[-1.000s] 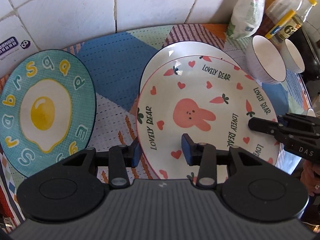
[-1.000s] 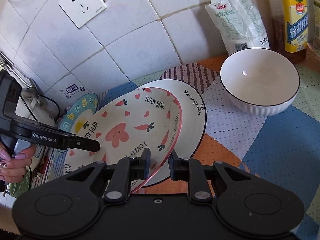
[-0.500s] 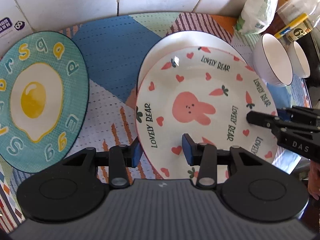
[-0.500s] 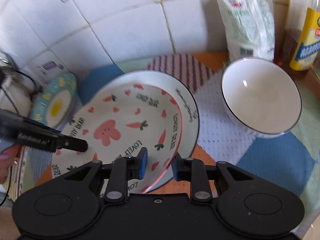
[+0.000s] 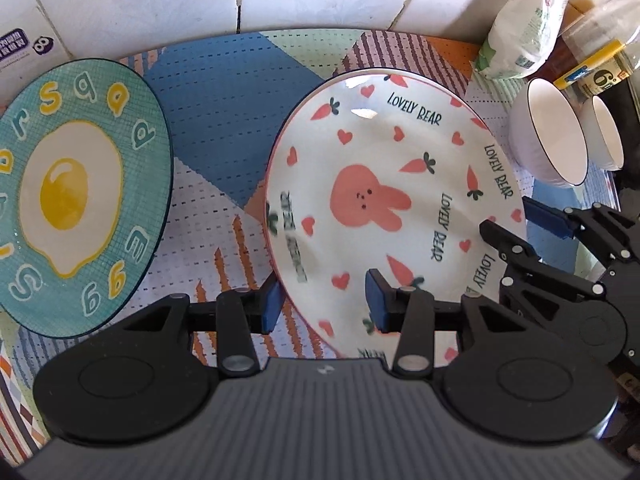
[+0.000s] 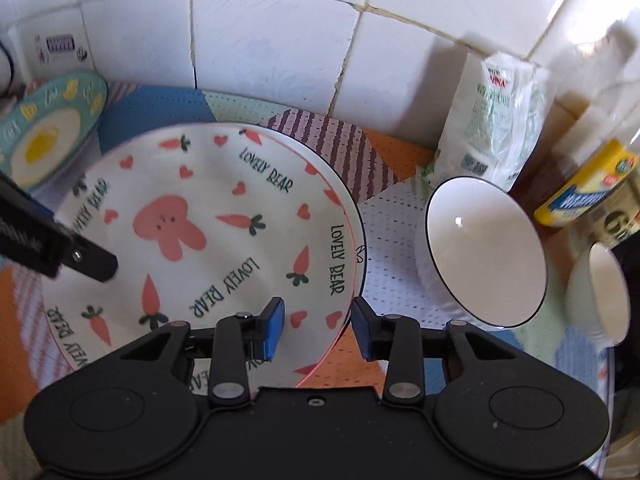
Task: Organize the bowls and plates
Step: 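Move the right gripper to the teal egg plate rim and grasp it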
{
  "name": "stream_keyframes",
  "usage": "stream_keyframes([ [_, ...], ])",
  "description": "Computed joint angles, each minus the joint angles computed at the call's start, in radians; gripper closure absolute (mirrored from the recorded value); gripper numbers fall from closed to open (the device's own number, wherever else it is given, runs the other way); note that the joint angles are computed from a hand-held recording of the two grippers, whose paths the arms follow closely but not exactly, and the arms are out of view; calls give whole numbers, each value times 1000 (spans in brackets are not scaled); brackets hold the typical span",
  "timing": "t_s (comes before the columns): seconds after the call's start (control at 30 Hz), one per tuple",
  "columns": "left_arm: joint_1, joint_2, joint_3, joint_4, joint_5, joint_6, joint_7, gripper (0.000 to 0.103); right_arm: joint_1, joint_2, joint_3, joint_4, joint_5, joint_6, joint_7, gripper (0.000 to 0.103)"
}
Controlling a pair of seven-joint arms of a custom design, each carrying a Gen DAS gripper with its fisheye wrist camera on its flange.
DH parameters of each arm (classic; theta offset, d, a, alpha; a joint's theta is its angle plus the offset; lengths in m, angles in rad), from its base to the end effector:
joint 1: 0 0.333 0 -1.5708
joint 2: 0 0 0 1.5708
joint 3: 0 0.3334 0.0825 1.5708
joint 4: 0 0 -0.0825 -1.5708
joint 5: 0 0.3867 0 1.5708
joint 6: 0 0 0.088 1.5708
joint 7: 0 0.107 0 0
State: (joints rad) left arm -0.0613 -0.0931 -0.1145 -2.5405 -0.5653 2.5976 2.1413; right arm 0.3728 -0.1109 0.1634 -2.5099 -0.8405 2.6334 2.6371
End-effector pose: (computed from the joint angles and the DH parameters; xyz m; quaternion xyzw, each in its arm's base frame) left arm 0.4574 -0.0702 0.3334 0.5920 -0.7872 0.1709 0.0262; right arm 0.3962 0.2568 0.3541 -0.7374 0.6202 -0.2451 0.1069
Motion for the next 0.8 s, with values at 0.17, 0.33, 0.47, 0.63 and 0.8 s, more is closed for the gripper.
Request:
stream_keyframes([
  [0.17,10,-93,28,-41,-34,-62,44,62,8,-27,15,-15,-18,-15,94,61],
  [0.33,27,-208,47,-93,15,-51,97,62,-18,-148,54,-107,-96,73,400,65],
  [0.47,40,-285,87,-115,24,-80,152,62,-35,-243,131,-144,-214,84,554,65],
  [0.63,78,-364,138,-140,16,-123,209,62,-22,-300,191,-139,-287,66,704,63],
  [0.8,147,-402,161,-154,63,-155,234,62,13,-307,230,-110,-341,35,807,62],
])
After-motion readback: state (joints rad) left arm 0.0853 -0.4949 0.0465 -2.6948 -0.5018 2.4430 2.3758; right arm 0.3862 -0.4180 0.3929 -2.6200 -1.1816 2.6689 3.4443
